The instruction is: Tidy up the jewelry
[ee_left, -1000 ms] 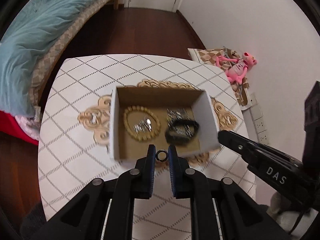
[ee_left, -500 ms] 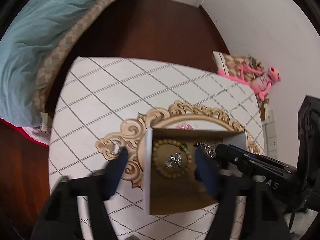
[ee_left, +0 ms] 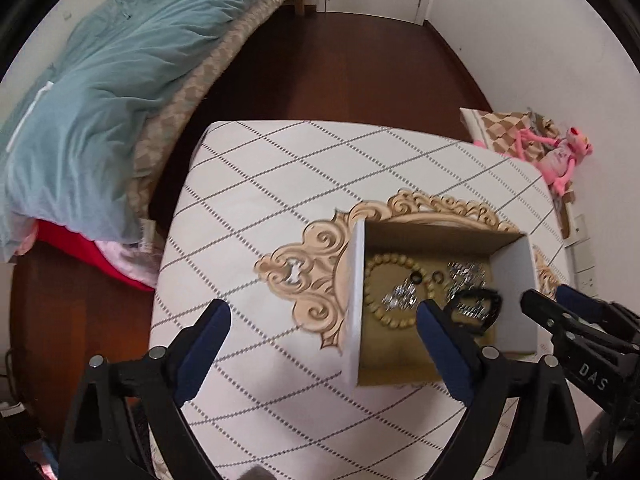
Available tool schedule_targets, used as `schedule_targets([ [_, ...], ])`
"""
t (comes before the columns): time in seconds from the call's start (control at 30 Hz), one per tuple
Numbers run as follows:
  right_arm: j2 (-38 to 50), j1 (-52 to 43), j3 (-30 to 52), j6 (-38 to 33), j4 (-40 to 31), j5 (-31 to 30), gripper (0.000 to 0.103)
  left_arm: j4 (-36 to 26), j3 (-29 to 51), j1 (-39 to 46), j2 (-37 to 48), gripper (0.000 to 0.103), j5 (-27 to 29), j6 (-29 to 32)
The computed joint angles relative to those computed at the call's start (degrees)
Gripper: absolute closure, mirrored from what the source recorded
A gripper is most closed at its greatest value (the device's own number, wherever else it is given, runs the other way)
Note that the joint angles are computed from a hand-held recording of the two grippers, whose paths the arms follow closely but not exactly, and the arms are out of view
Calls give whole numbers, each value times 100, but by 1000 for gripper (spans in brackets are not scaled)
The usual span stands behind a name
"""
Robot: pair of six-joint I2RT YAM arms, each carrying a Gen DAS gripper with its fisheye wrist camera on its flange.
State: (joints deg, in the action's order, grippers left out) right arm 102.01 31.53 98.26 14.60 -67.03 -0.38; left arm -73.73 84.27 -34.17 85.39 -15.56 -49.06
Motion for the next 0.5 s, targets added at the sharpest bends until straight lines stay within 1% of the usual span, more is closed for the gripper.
schedule_targets([
  [0.03, -118, 10, -158, -6, 15, 50, 30, -43, -49, -99, -24, 5, -74, -102],
  [0.07, -228, 21, -301, -15, 33, 91, 24, -66, -88, -165, -47, 2, -116, -167],
  [0.1, -333, 40, -435, -12, 56, 136, 13, -89, -138, -262, -70, 0, -181, -256],
  [0.13, -459, 79, -594, 19, 84, 253, 7, -127, -142, -339, -56, 0, -252, -324],
  [0.23, -714, 188, -918, 96, 124, 620, 7, -255, -162, -585, -39, 0, -468, -545],
  [0.37, -994, 247, -1199, 174, 142, 977, 6, -415, -158, -785, -58, 0, -568, -786],
  [0.5, -1252, 231, -1285, 244, 77, 1058, 3, -585, -54, -970, -112, 0, -664, -1019],
])
